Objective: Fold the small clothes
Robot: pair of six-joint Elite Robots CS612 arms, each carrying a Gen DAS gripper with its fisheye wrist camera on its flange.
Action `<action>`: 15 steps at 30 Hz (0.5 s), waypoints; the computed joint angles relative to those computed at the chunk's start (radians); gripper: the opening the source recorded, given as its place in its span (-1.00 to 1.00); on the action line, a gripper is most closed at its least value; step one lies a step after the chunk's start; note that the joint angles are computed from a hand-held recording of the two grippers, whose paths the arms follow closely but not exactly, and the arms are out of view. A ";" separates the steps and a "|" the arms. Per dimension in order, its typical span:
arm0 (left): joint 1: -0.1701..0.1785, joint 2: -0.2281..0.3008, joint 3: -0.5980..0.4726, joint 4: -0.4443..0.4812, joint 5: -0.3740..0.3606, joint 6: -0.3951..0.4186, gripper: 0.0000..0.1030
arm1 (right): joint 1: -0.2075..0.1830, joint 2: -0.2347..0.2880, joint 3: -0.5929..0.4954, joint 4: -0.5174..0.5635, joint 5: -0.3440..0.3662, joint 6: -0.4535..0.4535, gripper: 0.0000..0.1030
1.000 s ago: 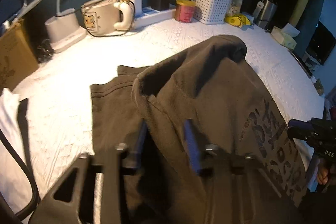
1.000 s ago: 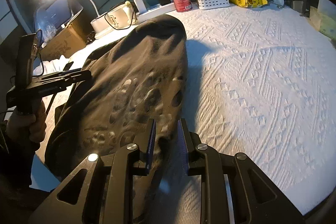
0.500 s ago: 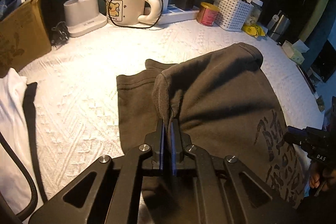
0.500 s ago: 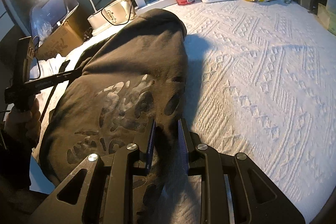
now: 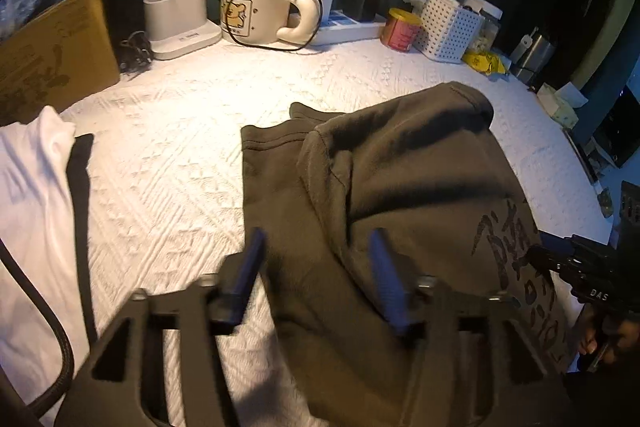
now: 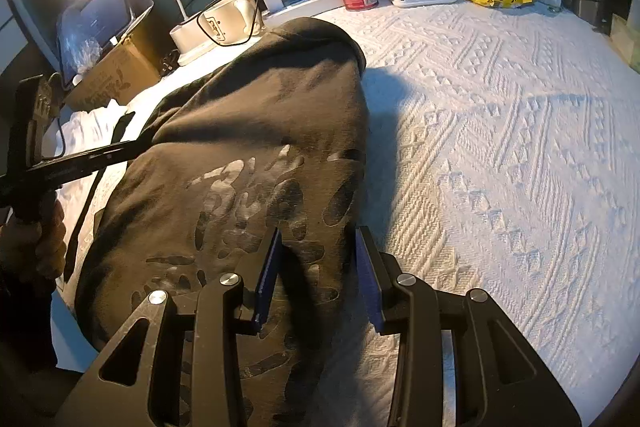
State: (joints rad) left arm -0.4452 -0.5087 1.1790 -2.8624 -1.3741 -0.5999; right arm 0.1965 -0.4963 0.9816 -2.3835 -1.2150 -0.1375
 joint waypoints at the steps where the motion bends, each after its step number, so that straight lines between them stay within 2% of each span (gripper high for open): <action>1: -0.001 -0.005 0.011 -0.011 0.004 -0.008 0.28 | 0.000 0.000 0.000 0.000 0.001 0.000 -0.23; 9: 0.012 -0.011 0.039 -0.011 -0.022 -0.094 0.30 | 0.000 0.003 -0.008 0.009 0.007 -0.013 -0.23; 15: 0.017 0.006 0.008 0.006 -0.046 -0.092 0.30 | -0.005 0.006 -0.008 -0.005 0.014 -0.001 -0.23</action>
